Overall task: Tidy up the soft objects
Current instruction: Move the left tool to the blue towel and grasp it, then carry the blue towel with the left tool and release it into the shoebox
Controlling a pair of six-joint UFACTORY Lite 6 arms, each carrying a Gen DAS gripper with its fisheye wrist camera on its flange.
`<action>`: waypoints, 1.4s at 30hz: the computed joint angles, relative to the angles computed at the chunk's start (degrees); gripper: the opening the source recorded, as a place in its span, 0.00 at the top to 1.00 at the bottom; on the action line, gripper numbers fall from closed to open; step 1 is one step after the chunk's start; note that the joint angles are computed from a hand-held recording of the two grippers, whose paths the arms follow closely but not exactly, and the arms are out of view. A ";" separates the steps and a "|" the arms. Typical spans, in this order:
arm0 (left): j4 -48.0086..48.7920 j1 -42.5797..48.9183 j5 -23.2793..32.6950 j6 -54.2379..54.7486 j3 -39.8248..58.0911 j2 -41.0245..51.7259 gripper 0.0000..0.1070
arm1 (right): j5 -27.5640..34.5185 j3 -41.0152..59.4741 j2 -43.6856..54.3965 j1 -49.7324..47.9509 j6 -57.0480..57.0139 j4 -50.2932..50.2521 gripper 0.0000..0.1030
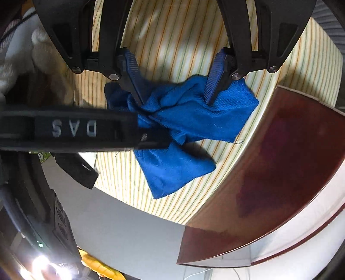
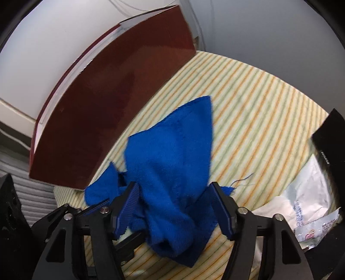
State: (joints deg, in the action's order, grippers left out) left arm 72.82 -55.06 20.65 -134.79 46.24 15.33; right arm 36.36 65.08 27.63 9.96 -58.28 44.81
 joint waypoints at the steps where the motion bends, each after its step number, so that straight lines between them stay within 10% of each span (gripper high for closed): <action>1: 0.94 -0.01 0.04 -0.67 0.11 0.11 0.50 | 1.32 0.10 0.31 -0.18 -0.48 0.31 0.56; 9: 6.01 0.90 -1.48 -3.68 1.35 0.54 0.70 | 6.92 -1.16 -0.23 -3.46 -2.44 2.98 0.82; 31: -14.72 -2.33 10.77 28.24 3.97 -21.25 0.72 | 17.85 -0.15 -25.91 -2.73 3.83 2.64 0.84; 42: -26.71 12.61 10.19 51.37 4.14 -31.96 0.72 | 14.74 20.54 -15.87 9.33 15.68 -0.76 0.84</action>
State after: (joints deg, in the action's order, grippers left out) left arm 46.11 -42.45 30.84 -83.43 50.37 -16.63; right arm 51.10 85.61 11.76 19.29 -42.60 44.05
